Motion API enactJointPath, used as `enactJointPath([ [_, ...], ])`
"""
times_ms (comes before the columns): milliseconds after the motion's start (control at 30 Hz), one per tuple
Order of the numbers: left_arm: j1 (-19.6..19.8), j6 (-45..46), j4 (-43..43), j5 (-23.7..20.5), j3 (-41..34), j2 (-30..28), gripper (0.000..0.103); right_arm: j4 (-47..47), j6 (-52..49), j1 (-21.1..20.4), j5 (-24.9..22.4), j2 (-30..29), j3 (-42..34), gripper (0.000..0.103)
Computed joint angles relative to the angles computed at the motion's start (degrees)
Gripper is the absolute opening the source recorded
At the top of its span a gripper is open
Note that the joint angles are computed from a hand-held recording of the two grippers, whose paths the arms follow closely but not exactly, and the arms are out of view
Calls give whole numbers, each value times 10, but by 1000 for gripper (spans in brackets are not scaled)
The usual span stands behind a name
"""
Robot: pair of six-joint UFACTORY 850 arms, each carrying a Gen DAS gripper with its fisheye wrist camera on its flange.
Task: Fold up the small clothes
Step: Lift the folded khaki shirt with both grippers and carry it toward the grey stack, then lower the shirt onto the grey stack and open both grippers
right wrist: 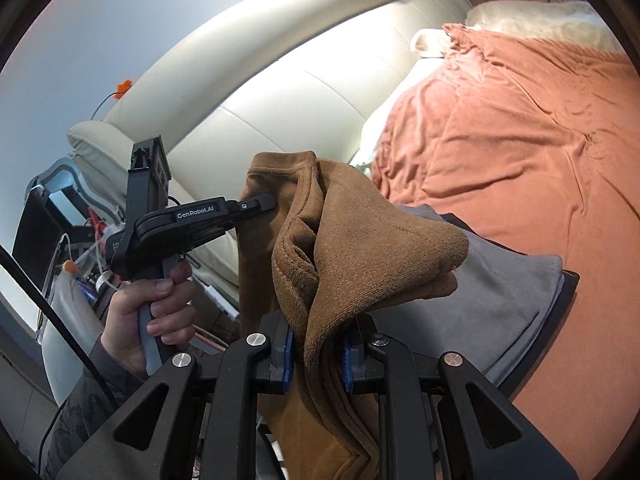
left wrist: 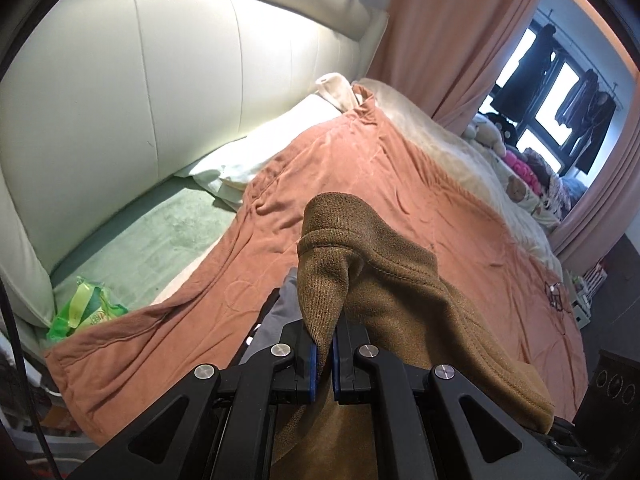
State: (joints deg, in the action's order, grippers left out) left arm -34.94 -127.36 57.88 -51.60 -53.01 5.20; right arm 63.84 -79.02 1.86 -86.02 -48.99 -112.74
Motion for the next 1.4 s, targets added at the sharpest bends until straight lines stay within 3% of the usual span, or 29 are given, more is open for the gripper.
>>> enactJointPath([
  [367,65,42,-32,80,-5,-67,5,-9,103,14,17,-110,-127,15],
  [600,101,90,-78,122,-15,-115,6,-30,164,19,53,-149,-159,20],
  [633,106,107,-96,124,-17,-124,11,-34,169,19,58,-152,-163,22],
  [700,112,139,-133,122,-21,-135,13,-40,173,19,74,-151,-163,44],
  [733,114,143,-136,123,-19,-136,14,-35,169,17,80,-147,-159,46],
  [800,112,146,-141,119,-14,-128,20,-29,168,14,79,-145,-160,49],
  [900,102,136,-140,95,-7,-108,34,-21,134,6,127,-108,-109,67],
  [1000,85,123,-137,67,-2,-87,46,-18,120,-2,132,-92,-87,67],
  [1400,-8,112,-173,3,7,-60,47,-11,-12,-38,111,27,77,67],
])
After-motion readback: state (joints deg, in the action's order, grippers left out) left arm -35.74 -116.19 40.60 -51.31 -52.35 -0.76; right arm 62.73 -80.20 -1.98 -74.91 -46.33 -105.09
